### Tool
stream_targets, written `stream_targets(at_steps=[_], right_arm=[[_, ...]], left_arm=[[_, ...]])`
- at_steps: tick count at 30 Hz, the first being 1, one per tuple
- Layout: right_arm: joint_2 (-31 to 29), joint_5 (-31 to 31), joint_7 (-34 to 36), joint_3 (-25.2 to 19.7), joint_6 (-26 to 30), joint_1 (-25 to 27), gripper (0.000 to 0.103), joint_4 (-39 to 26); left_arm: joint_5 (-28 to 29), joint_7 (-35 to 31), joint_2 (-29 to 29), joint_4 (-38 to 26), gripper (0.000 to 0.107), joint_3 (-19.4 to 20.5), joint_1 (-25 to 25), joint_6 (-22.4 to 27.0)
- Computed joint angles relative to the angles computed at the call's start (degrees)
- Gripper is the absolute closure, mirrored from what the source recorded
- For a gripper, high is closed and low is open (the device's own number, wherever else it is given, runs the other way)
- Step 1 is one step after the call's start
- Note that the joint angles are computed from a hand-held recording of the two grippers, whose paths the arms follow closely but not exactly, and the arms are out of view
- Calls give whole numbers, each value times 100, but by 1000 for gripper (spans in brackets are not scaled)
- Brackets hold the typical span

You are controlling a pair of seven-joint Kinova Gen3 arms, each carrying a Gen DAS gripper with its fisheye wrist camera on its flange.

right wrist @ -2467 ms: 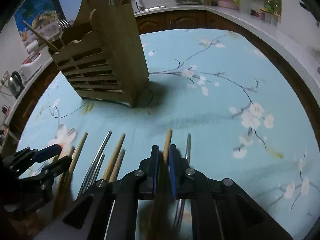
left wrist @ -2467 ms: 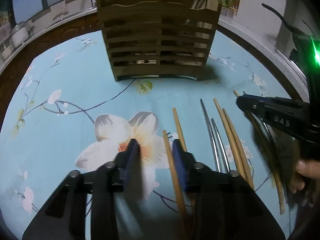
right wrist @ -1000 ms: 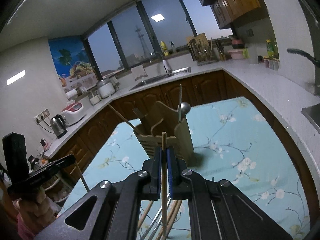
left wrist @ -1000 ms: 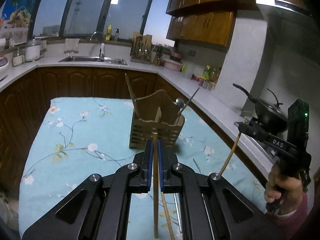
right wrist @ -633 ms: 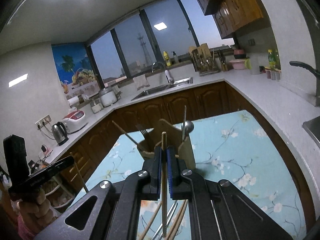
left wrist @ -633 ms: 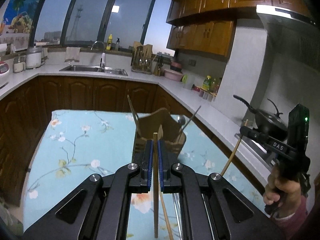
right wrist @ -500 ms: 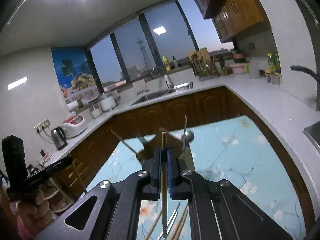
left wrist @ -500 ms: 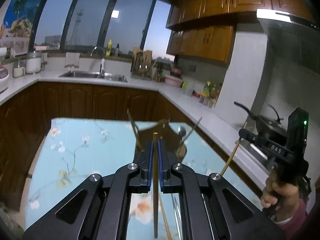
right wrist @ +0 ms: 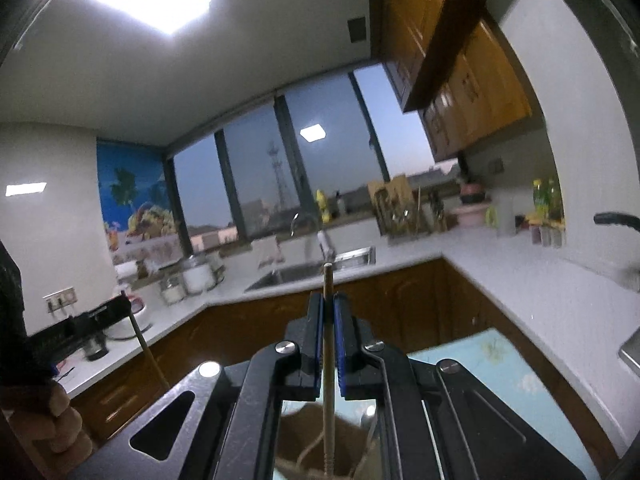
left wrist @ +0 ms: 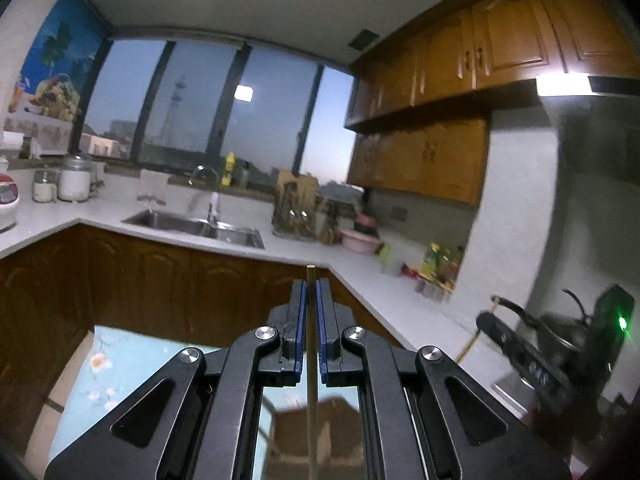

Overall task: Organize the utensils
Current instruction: 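Lower both held chopsticks down into the wooden holder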

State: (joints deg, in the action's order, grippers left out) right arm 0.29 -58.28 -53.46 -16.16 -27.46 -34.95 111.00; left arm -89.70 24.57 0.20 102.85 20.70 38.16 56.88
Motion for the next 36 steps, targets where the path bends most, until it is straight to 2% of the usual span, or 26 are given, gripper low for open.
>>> stream_targets(at_steps=[7,13,15,20,24,36], right_arm=[[609,583,-537,140,-664,-263,98,118],[832,919,-921,265,-1001,-479,98,427],[878,953,-1008,383,-1140,-628,98,535],[895,813,-950,396,-601,-477,98,497],[868,749,-865,507,-509,-572,97,534],[781,353,-444,714,403,-436,95,220]], left_arm=[[-595,1152,623,207,104,-299,62,190],[-662,1678,887,543,104,-481,162,13],[-577,1675,935,585,104,-506,160,-91],[-483,1589,952,714,103,-525,242,-90],[-312,1404,896,728,103,-547,190,-336],[100,1004,846,541,103,-573,218,-431]])
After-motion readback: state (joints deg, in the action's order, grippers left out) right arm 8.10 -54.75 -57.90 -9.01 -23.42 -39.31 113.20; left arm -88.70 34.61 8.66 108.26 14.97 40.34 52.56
